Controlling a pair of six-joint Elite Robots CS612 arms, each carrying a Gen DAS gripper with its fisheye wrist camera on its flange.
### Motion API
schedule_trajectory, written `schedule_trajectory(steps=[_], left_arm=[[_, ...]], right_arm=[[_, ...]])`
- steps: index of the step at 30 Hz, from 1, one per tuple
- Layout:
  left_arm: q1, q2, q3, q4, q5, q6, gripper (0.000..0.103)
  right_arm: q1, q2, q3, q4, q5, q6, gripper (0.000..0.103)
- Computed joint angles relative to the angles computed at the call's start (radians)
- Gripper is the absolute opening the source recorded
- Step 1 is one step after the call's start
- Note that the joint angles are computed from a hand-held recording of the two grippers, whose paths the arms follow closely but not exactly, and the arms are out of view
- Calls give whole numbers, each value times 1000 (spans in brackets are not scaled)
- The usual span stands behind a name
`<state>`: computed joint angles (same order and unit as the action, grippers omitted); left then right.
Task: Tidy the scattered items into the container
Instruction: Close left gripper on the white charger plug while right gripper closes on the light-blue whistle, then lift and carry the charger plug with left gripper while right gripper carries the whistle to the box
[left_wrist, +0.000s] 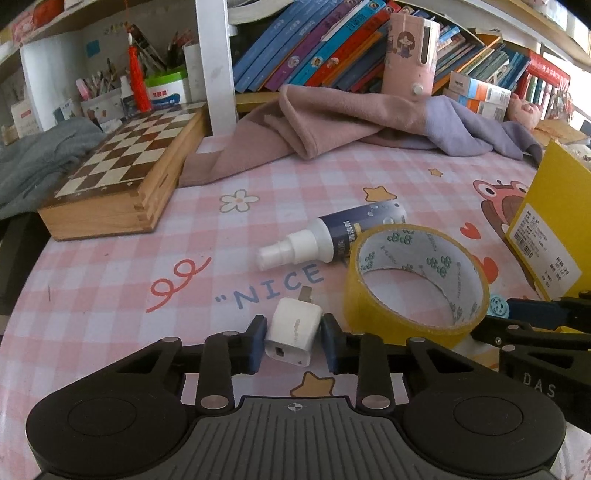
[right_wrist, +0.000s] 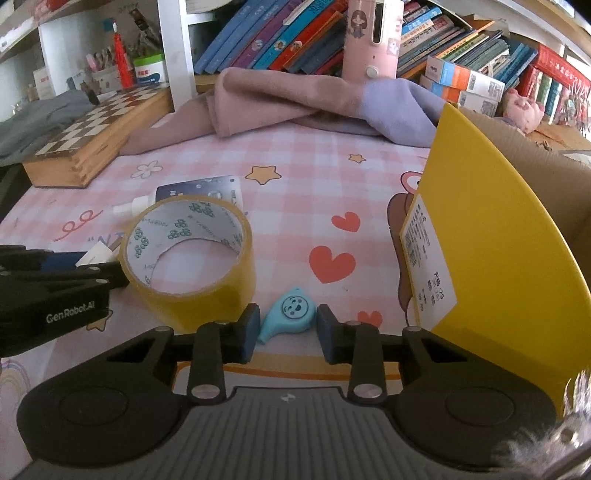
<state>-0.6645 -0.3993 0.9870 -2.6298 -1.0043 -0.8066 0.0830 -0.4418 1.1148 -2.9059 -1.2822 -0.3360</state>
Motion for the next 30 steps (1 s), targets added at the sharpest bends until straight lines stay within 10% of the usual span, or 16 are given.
schedule_trajectory(steps=[30], left_arm=[[-81,-129,192,-77,96,-92,30]], right_arm=[[-42,-137,218,-158,118,-79,30]])
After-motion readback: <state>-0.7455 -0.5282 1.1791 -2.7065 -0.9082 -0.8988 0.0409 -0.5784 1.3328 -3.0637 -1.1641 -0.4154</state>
